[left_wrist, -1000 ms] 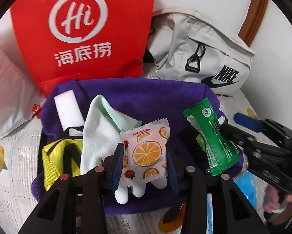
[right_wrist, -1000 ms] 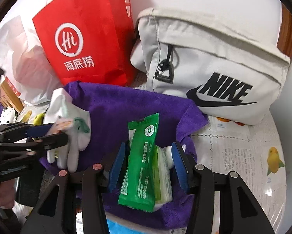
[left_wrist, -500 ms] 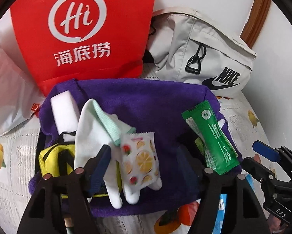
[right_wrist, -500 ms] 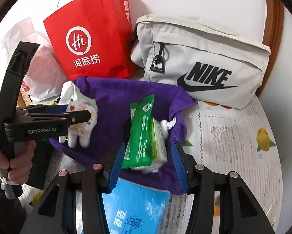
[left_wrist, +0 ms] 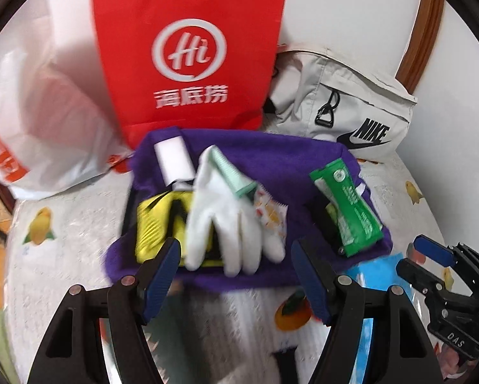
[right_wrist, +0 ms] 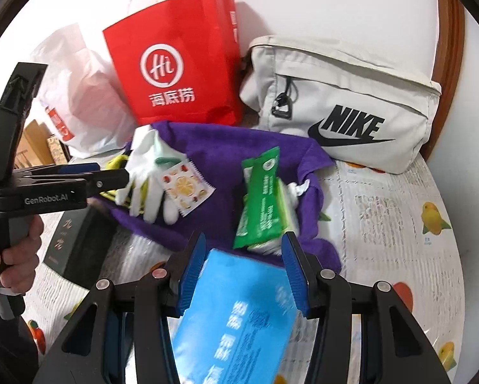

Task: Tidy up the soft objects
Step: 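Move the right tool down to the black watch strap on the sheet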

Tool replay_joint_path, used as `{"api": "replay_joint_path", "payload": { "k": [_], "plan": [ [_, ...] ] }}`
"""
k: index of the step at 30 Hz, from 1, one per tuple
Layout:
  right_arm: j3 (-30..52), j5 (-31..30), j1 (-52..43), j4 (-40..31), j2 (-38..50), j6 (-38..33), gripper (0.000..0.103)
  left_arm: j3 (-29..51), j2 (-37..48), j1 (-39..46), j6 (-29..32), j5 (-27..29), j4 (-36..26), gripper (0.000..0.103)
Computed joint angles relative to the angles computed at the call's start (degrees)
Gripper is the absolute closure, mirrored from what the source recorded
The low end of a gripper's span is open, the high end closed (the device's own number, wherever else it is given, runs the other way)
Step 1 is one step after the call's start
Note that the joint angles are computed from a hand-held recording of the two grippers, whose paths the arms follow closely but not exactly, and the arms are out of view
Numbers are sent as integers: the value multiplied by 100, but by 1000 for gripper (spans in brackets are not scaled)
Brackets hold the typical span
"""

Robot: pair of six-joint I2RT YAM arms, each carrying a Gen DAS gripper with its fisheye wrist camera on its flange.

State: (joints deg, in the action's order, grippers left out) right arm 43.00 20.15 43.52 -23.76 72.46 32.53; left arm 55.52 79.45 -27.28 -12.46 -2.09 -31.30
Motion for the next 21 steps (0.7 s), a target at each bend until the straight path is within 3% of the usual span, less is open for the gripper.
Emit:
{"api": "replay_joint_path", "payload": {
  "k": [10, 21],
  "plan": [
    [19, 713, 1437, -626, -366, 958, 53, -1001, -2238, 209, -77, -452, -1123, 33],
    [-5, 1403, 2974, -1413, -387, 2432, 52, -1564, -4210, 36, -476, -1015, -2496, 33]
  ]
}}
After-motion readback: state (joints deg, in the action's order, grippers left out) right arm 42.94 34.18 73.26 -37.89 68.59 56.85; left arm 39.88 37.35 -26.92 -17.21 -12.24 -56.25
